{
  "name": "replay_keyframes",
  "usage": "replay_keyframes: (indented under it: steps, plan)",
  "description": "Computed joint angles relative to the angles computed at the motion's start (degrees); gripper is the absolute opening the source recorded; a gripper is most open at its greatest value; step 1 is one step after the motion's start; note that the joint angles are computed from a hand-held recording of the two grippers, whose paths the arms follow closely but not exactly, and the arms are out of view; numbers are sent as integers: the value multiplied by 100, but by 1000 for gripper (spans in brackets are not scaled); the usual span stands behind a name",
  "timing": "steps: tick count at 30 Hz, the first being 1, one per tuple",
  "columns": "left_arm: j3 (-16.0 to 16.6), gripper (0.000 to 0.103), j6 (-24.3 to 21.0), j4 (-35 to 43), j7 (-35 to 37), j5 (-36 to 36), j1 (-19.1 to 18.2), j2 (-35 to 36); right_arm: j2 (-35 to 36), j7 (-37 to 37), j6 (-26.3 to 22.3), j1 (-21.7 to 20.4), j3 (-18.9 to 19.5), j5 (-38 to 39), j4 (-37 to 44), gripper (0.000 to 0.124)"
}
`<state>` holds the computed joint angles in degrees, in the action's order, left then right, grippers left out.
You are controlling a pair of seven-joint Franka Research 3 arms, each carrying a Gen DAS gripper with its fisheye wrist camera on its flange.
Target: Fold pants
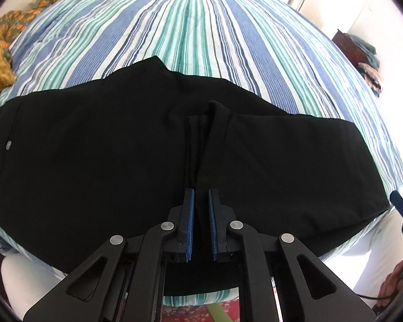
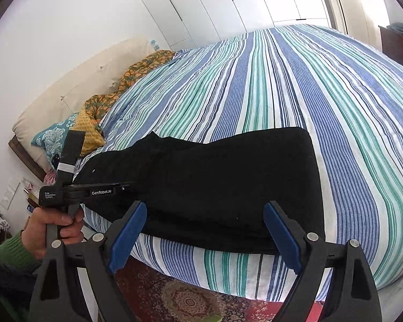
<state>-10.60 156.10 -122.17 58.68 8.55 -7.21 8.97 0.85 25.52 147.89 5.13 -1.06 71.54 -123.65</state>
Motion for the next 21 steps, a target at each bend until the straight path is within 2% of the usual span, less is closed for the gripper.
replay_keyframes:
  steps: [3, 7, 11, 14, 16, 18, 21]
  plan:
    - [27, 9, 12, -49, -40, 186, -41, 0, 142, 209, 21, -24, -8, -14, 226, 88]
    - [47, 10, 16, 7, -268, 366, -98, 63, 628, 737, -171, -169, -12, -314, 996, 88]
    - [10, 11, 44, -14, -211, 237, -46, 57, 1350, 1425, -976, -383, 61, -1016, 1854, 88]
    - [-3, 13, 25, -8, -139, 187, -30, 56, 2148, 2763, -1763, -370, 8, -2413, 2516, 88]
    - [9, 13, -10, 10, -133, 243, -44, 60, 2147, 2686, -1595, -416, 137, -2614, 2454, 88]
    - [14, 13, -7, 23, -134, 255, -46, 75, 2091, 2910, -1695, -446, 192, -2848, 2594, 88]
    - [19, 13, -3, 28, -158, 268, -50, 89, 1959, 2639, -1612, -679, 398, -2259, 2718, 88]
